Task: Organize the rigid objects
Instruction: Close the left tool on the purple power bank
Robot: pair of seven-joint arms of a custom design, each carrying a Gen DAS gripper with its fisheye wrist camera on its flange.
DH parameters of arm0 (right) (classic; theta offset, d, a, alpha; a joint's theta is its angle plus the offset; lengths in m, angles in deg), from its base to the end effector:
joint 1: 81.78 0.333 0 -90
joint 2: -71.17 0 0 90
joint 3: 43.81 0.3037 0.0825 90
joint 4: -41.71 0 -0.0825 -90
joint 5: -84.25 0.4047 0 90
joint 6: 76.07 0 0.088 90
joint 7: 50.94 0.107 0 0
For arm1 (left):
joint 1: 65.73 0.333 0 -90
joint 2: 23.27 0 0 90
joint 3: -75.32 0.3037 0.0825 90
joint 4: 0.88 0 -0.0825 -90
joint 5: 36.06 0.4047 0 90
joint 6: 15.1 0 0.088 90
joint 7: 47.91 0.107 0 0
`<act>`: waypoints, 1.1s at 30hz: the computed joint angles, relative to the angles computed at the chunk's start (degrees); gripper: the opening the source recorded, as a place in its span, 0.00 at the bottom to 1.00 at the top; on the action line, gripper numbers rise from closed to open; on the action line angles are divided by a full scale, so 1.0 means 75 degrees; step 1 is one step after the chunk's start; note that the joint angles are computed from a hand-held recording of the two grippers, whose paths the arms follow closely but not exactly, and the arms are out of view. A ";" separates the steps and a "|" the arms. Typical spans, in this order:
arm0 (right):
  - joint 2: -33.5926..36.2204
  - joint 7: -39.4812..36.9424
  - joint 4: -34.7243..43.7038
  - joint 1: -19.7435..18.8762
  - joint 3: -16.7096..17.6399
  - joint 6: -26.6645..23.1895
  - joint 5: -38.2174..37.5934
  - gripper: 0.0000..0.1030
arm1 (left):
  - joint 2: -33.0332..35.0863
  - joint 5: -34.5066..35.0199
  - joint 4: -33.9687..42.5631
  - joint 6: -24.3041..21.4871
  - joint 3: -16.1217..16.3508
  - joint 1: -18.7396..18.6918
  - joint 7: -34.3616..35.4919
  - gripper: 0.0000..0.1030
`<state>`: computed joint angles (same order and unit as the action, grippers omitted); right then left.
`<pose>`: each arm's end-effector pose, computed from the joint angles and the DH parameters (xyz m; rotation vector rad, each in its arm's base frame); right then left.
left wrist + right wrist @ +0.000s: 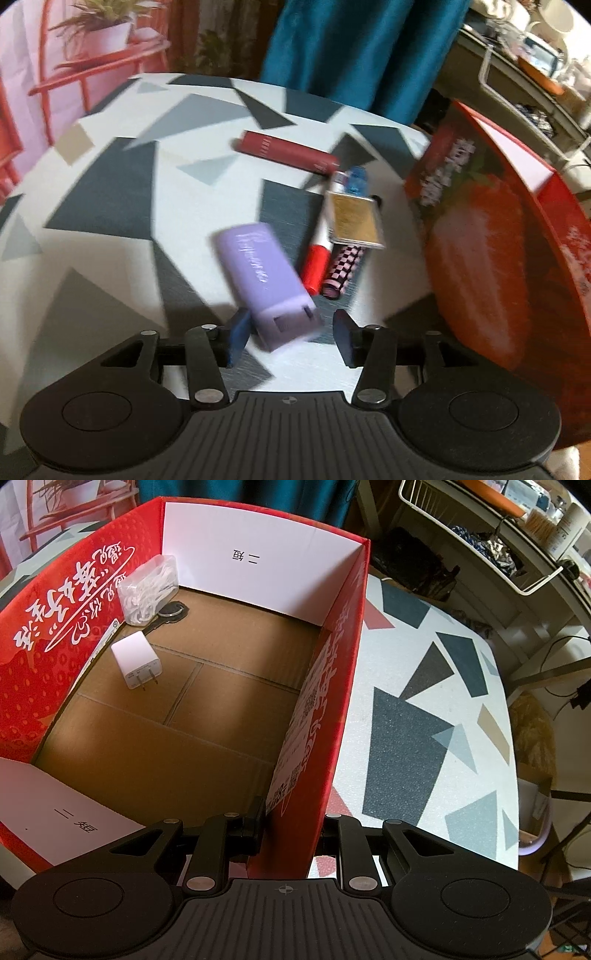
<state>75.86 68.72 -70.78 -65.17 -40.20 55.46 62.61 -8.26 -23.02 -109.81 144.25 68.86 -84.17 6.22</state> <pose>0.5822 0.2052 0.4370 -2.1474 2.0409 -0.5602 0.6084 -0.2881 0.4116 -1.9680 1.9344 -0.8118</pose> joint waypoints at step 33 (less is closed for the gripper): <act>0.0008 -0.0116 0.0014 -0.0004 0.0004 -0.0043 0.0042 0.18 | 0.1129 -0.1032 0.0770 0.1084 -0.0086 0.0203 0.5283 0.92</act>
